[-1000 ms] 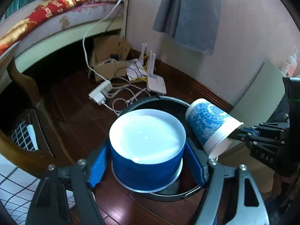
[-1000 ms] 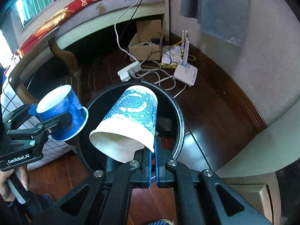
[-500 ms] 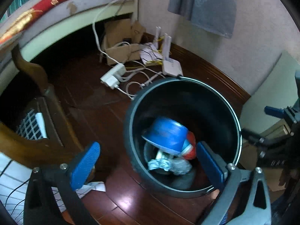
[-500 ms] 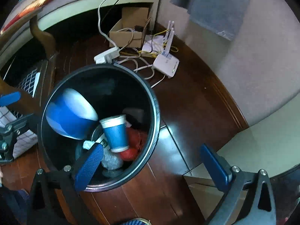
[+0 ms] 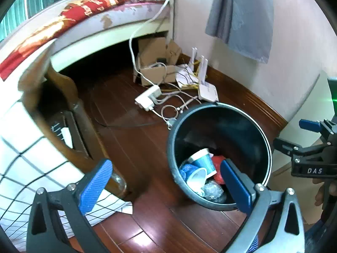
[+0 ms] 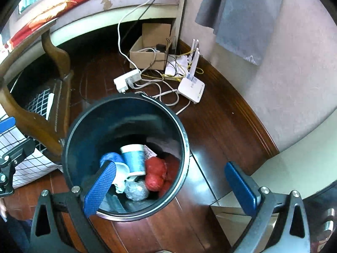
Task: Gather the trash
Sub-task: 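Move both tools back toward the bed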
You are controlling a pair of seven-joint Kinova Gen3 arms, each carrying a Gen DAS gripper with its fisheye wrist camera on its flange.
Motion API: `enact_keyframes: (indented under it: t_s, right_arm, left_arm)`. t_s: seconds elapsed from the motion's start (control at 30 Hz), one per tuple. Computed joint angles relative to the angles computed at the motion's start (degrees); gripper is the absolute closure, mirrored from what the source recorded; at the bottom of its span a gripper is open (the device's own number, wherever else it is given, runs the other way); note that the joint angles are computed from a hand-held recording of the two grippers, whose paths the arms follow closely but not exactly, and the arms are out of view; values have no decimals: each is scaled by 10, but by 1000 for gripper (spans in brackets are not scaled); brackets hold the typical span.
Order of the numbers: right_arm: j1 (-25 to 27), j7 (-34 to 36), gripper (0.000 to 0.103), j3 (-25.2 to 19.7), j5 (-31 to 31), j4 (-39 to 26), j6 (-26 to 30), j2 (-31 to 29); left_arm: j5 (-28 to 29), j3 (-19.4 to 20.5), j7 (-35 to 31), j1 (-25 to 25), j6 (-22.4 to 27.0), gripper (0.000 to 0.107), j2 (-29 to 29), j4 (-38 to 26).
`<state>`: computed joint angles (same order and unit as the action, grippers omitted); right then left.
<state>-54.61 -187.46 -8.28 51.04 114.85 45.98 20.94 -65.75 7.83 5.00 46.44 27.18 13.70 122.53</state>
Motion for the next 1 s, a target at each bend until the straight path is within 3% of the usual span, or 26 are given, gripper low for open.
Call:
enact_keyframes:
  t_s: [0.23, 0.5, 0.77, 1.0]
  right_arm:
    - [-27, -18, 0, -17, 21, -15, 35, -24]
    - [-58, -16, 0, -39, 61, -68, 84, -28]
    - [-81, -3, 0, -35, 123, -141, 65, 0]
    - [-100, 67, 0, -17, 128, -231, 13, 52]
  left_arm:
    - [-17, 30, 43, 7, 60, 5, -49, 21]
    - [-12, 78, 73, -43, 98, 5, -128, 60]
    - [17, 117, 75, -106, 148, 5, -218, 103]
    - [53, 118, 48, -167, 154, 5, -299, 152]
